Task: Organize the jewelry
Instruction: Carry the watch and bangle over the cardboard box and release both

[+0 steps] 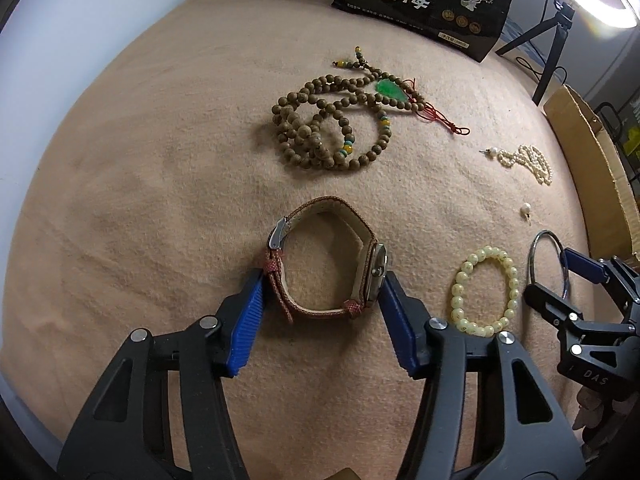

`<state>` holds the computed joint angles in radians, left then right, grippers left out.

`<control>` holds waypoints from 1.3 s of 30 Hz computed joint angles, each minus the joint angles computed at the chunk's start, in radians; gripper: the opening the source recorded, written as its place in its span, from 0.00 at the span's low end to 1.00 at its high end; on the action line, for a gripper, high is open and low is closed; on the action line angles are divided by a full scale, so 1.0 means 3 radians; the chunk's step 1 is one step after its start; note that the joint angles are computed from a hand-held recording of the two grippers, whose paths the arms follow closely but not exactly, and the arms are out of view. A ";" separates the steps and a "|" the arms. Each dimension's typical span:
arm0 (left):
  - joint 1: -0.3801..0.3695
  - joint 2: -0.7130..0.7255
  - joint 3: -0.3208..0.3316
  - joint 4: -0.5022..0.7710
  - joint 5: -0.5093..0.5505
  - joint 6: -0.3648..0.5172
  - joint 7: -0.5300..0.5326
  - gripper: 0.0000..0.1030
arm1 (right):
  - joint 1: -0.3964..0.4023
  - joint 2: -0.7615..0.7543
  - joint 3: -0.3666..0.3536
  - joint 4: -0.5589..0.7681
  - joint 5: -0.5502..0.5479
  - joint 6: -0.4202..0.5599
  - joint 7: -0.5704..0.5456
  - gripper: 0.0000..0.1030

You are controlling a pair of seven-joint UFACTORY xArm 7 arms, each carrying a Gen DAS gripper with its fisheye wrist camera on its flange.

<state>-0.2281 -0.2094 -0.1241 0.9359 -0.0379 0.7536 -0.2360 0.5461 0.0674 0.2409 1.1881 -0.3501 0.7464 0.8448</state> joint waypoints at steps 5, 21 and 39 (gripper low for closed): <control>-0.0001 -0.0040 -0.0003 -0.0007 0.0010 -0.0004 -0.0029 0.56 | -0.0009 -0.0041 -0.0002 -0.0034 0.0014 -0.0053 0.0019 0.72; -0.0163 -0.0104 -0.0101 0.0285 -0.0076 -0.0128 0.0042 0.55 | -0.0212 -0.0684 0.0162 -0.0118 -0.0279 0.0009 0.0288 0.72; -0.0512 0.0558 -0.0286 0.1189 -0.0086 -0.0188 0.0095 0.55 | -0.0790 -0.1711 0.0225 -0.0769 -0.0093 0.0461 0.0222 0.72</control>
<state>-0.3818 -0.0420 -0.2098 1.2927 -0.0636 0.6971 -0.2076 0.3091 -0.4459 0.3085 0.9573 -0.3779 0.8846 0.9113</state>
